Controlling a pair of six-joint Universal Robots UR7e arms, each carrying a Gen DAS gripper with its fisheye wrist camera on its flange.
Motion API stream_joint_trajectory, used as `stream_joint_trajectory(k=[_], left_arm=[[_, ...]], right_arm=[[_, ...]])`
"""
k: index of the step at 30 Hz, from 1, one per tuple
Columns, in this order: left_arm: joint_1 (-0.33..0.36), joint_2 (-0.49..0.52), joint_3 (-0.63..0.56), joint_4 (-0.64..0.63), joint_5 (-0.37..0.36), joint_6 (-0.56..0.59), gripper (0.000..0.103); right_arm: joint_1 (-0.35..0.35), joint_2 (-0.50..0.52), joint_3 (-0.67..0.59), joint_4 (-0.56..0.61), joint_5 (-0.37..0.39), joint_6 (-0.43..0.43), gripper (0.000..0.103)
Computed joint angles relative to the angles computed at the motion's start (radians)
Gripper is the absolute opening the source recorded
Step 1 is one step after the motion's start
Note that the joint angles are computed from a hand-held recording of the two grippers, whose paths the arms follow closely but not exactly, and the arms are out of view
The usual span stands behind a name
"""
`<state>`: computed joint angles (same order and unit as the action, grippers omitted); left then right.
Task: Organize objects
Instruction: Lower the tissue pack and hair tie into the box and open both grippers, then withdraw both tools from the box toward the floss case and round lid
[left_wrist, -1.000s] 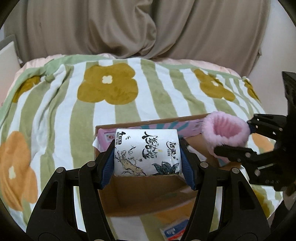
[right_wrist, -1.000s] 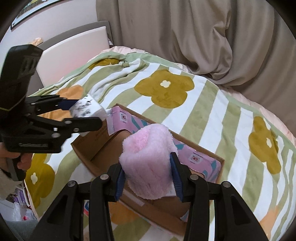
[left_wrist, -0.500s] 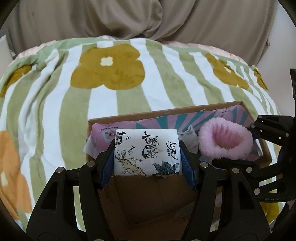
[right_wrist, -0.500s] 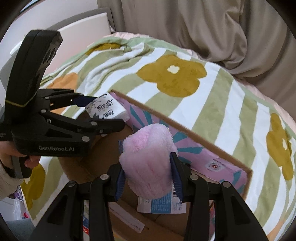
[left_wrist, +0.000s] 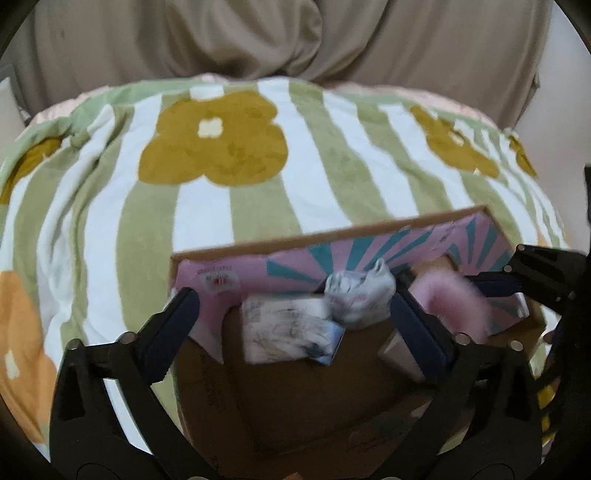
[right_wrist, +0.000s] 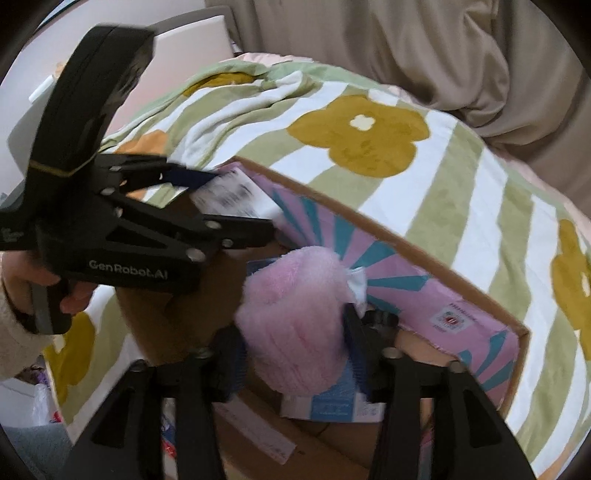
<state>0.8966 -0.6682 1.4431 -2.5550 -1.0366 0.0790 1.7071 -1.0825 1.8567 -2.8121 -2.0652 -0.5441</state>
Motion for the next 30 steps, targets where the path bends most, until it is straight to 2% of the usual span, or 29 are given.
stream_joint_trajectory(k=[1, 3, 8, 30], left_arm=[[-0.001, 0.0, -0.004, 0.004, -0.001, -0.002, 0.103], [-0.005, 0.006, -0.018, 0.023, 0.013, -0.009, 0.103], [-0.01, 0.005, -0.022, 0.027, 0.022, -0.009, 0.103], [-0.037, -0.073, 0.061, 0.004, 0.025, -0.034, 0.103]], right_arm=[[0.001, -0.003, 0.007, -0.006, 0.001, -0.006, 0.076], [0.002, -0.009, 0.02, -0.012, 0.004, -0.017, 0.08], [0.011, -0.012, 0.048, -0.047, -0.022, -0.033, 0.08], [0.038, -0.047, 0.107, -0.126, -0.034, -0.019, 0.08]])
